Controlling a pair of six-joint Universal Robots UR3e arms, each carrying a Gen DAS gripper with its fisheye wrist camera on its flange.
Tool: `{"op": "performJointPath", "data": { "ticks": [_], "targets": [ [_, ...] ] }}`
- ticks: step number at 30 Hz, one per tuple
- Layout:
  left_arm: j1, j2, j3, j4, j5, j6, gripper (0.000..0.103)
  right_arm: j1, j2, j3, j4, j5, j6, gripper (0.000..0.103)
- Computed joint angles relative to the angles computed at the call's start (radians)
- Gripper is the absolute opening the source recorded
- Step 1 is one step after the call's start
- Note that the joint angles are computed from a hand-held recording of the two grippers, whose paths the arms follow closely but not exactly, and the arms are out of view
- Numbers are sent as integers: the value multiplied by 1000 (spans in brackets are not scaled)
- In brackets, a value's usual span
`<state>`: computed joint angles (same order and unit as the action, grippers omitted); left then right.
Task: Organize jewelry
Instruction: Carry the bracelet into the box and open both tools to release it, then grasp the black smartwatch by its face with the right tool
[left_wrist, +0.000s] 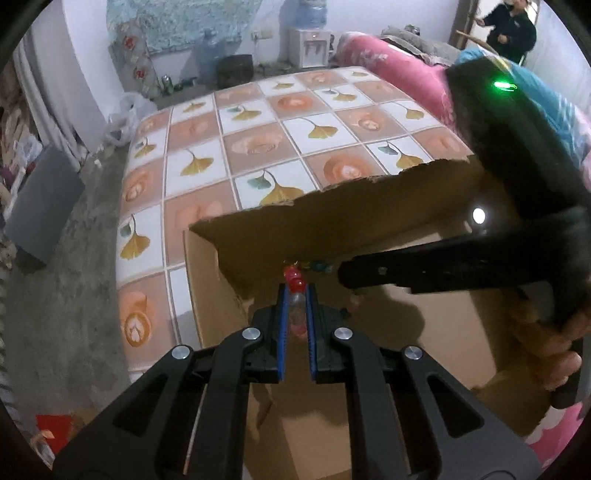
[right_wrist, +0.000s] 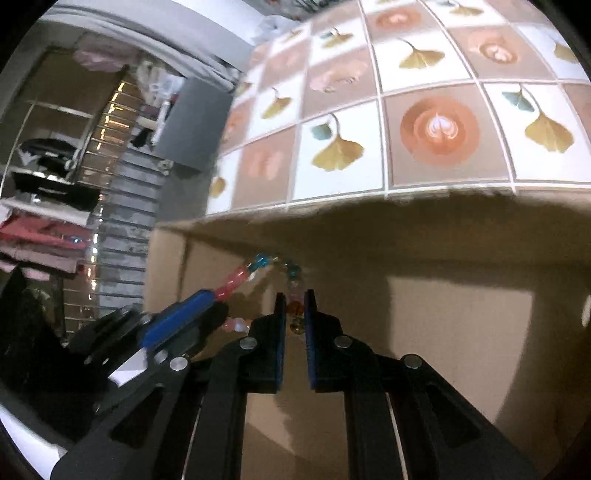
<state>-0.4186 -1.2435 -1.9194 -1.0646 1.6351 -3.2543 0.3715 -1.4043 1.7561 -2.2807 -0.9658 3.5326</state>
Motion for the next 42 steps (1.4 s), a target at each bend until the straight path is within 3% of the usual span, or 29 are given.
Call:
{"op": "performJointPath", "data": {
  "ticks": [7, 9, 11, 22, 24, 27, 32, 36, 38, 40, 42],
  "targets": [
    [-39, -64, 46, -8, 61, -11, 9, 18, 65, -46, -17, -44, 9, 11],
    [-41, -53, 41, 6, 64, -17, 15, 14, 63, -45, -25, -56, 9, 11],
    [-28, -20, 15, 37, 44, -19, 21, 1, 51, -30, -36, -52, 7, 11],
    [34, 291, -4, -15, -4, -67, 21, -11, -227, 33, 22, -146, -62, 11],
    [14, 372, -2, -51, 7, -82, 21, -13, -333, 53, 55, -165, -86, 15],
    [-71, 473, -1, -105, 59, -132, 22, -15, -496, 90, 112, -187, -119, 33],
    [-543, 495, -39, -108, 413, -446, 29, 4, -865, 168, 262, -234, -179, 44],
    [-962, 436, -71, -199, 678, -825, 32, 71, -1110, 211, 378, -305, -167, 52],
    [-1123, 385, -83, -273, 774, -1042, 32, 258, -1151, 265, 320, -458, -52, 54],
    [-1212, 335, -106, -315, 794, -1199, 32, 468, -1143, 318, 265, -615, 73, 55],
    [-1255, 283, -136, -305, 783, -1277, 32, 677, -1100, 375, 216, -770, 200, 55]
  ]
}}
